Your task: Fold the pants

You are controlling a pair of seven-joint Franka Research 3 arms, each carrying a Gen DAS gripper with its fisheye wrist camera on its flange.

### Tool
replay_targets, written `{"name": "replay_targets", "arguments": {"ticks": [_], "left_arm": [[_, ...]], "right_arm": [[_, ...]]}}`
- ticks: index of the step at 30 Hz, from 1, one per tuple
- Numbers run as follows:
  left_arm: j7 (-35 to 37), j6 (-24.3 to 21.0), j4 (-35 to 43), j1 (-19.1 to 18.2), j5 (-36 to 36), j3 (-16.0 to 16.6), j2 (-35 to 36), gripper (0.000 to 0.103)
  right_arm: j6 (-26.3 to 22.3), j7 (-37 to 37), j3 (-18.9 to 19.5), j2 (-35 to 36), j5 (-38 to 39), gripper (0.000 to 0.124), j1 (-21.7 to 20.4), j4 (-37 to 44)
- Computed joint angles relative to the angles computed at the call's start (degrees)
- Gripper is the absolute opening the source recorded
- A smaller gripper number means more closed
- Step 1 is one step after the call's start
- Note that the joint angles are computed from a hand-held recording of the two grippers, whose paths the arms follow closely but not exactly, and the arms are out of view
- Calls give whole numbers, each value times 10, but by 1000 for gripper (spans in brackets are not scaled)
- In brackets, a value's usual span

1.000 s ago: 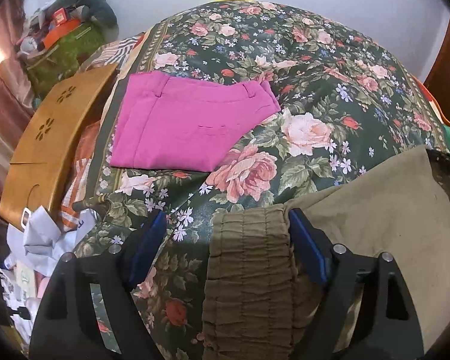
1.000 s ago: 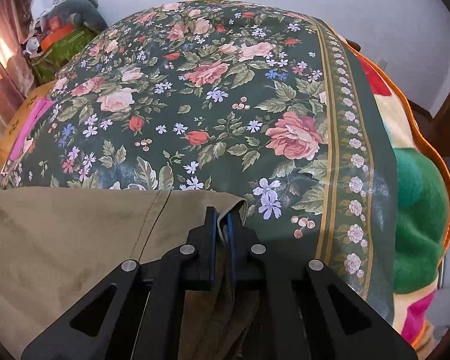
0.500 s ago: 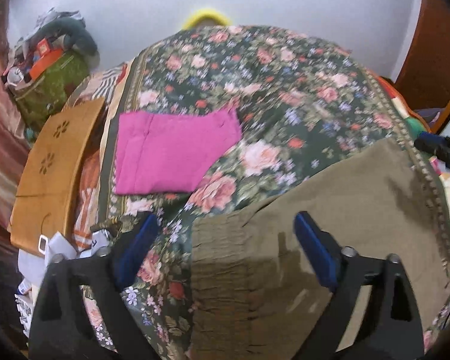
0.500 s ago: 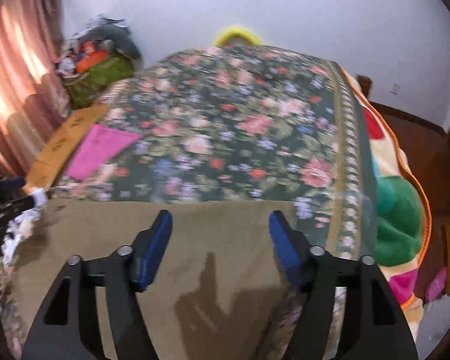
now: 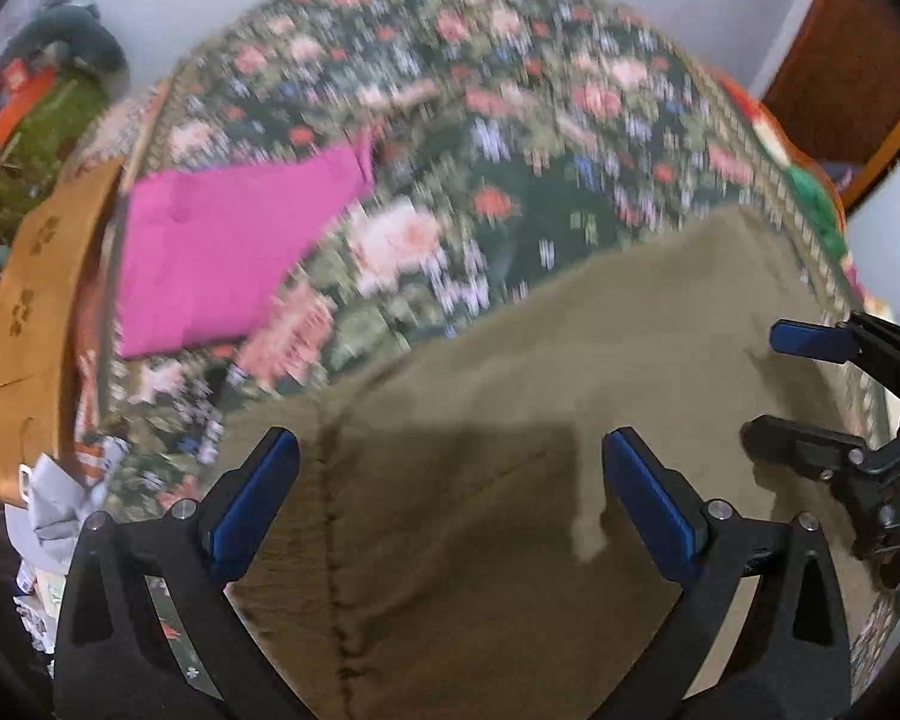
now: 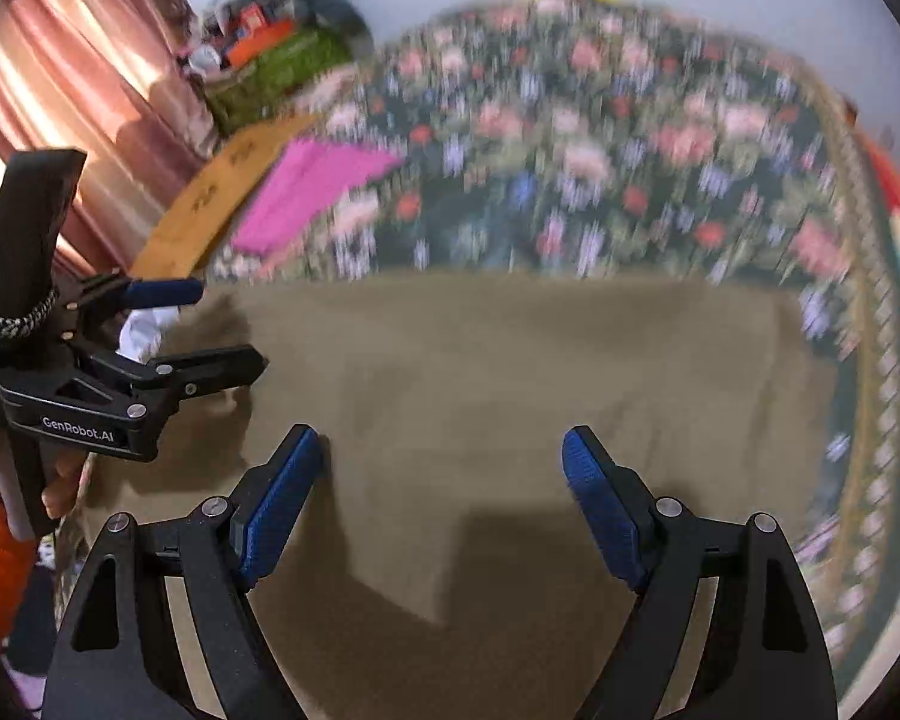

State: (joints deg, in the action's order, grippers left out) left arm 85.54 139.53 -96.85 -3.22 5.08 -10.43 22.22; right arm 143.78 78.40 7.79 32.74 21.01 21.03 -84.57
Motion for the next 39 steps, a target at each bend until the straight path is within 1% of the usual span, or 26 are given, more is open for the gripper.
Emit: {"name": "replay_targets", "arguments": {"ticks": [1,2,3,5,7,9,11,15,17,24,26,31,34,36,39], "left_arm": [[5,-12,2,-3,9,1,5,103],[1,-8,-8,-12,31,7,4,103],[-4,5,-23,-19,55,13,-3,103],[-12,28,-55,-30,96,21,-21,103],[-22,43,-77,-31,110,22,-35,103],[-26,46,-91,-25,99,17,-47,103],[-25,48,-103,-17,81,12,-56,103],[-31,67,-140,-10,65,10,-85,103],[-34,74,-156,-10,66,11,-97,103],[-40,95,-231,-6,62,16,-160,103],[-40,101,-252,-3,52,17,-177,103],[-41,118,-298,0,28,22,-216,103],[-56,131,-323,-1,39,25,-238,103],[-57,137,-337,-2,31,27,-251,103],[-51,141,-354,-4,3,32,-267,103]], "right_arm": [[-16,4,-3,7,-7,80,2,5],[-24,2,-5,6,-13,80,4,1],[-29,-2,-7,6,-21,81,7,-4],[-18,-14,-5,-7,-24,81,7,-27],[-19,-22,-2,-20,-16,81,1,-44],[-20,-22,-2,-31,-11,81,0,-57],[-9,-23,-3,-50,-10,80,0,-84],[26,-19,-6,-93,-10,80,5,-145],[54,-10,-10,-119,-17,80,10,-184],[101,21,-17,-185,-46,80,18,-277],[115,39,-21,-205,-59,80,21,-305],[140,108,-31,-248,-124,80,32,-363],[150,125,-27,-272,-133,80,26,-391],[154,130,-23,-284,-131,80,22,-405],[165,156,-20,-296,-146,80,20,-420]]}}
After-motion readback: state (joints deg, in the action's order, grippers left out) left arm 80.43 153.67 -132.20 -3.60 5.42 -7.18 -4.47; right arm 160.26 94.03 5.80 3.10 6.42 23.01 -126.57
